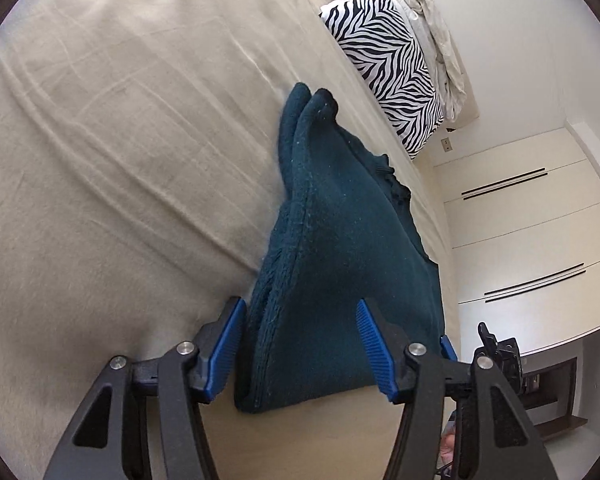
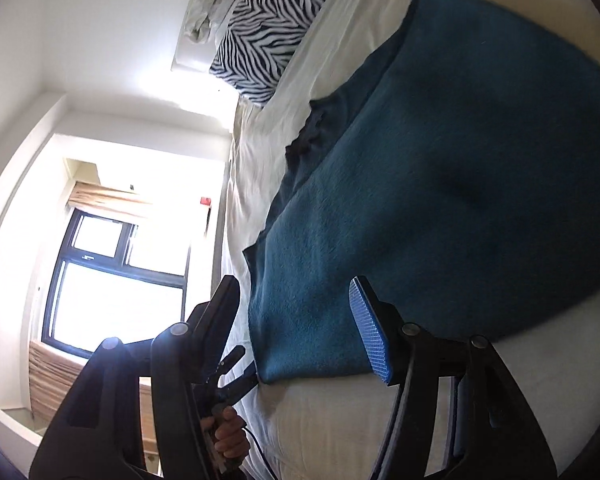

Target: Fold small clothes

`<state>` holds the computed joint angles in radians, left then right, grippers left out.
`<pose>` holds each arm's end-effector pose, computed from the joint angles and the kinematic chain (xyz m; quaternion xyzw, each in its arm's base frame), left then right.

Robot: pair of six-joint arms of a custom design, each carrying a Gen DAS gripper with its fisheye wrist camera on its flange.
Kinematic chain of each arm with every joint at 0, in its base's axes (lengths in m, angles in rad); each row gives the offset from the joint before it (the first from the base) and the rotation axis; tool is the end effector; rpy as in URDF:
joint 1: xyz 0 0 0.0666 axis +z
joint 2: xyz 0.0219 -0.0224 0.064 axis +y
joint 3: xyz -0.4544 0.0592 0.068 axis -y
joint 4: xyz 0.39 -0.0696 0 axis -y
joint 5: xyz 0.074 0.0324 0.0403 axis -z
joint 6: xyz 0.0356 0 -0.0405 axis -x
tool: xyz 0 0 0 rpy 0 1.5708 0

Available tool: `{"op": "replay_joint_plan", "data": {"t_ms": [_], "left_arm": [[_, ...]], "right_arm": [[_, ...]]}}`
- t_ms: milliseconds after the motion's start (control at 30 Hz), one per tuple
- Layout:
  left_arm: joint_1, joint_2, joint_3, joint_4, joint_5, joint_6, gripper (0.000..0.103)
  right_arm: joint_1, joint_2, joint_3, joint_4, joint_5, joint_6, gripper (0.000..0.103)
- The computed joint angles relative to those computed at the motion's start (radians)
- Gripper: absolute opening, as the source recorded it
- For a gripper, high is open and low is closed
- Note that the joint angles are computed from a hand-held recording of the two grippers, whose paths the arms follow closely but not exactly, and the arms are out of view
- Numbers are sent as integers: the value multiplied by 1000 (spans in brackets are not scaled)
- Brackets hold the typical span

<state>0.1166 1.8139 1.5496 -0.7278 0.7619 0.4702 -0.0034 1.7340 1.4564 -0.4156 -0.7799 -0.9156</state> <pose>0.6268 0.0483 0.3698 -0.1558 0.8824 -0.3974 0.1981 0.6142 0.0225 0.3974 0.2266 0.8221 0.4820 0.2012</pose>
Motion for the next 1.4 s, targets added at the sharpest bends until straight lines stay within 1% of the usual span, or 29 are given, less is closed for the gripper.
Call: {"op": "replay_joint_plan", "data": {"t_ms": [167,300,333,367,400,467,500,533,600,633,700,833,967,1000,1100,1200,1233,1333,1400], "left_arm": [[-2,54,61,-22,69,44,60],[-2,80,91,-48,112,47,58],[0,84,94,-46,125,53,53],[1,89,98,-43,141,62,45],[1,97,106,-49,151,64,40],[3,103,109,-54,158,59,22],[3,105,109,-58,157,53,17],[3,105,107,-56,158,51,13],[4,102,102,-42,163,55,13],[4,100,100,-35,166,59,13],[3,93,97,-29,167,60,12],[-14,82,128,-42,156,43,12],[-51,67,180,-69,125,18,12],[-64,66,197,-78,116,12,12],[-110,68,251,-100,95,-2,12],[-167,85,310,-126,84,-15,12],[-188,94,331,-135,78,-18,12],[-260,137,397,-166,58,-30,12],[-306,170,426,-162,53,-20,12]], "right_arm": [[61,74,101,-43,-22,13,57],[99,152,203,-91,-43,26,57],[105,168,221,-102,-50,29,57],[113,184,240,-115,-53,27,57],[118,198,257,-124,-56,27,57],[130,229,294,-147,-64,34,57],[130,226,284,-157,-69,50,57],[135,239,302,-186,-67,70,57],[141,269,335,-245,-54,114,57],[141,273,328,-228,-58,109,57],[137,265,289,-150,-76,66,56],[126,265,269,-90,-112,19,56],[101,241,220,28,-145,-87,57],[90,235,209,49,-150,-102,57],[53,214,163,152,-176,-178,57],[4,192,115,246,-191,-247,64],[-13,186,106,265,-194,-268,66],[-61,179,86,292,-207,-294,68],[-85,183,77,326,-232,-330,68]]}}
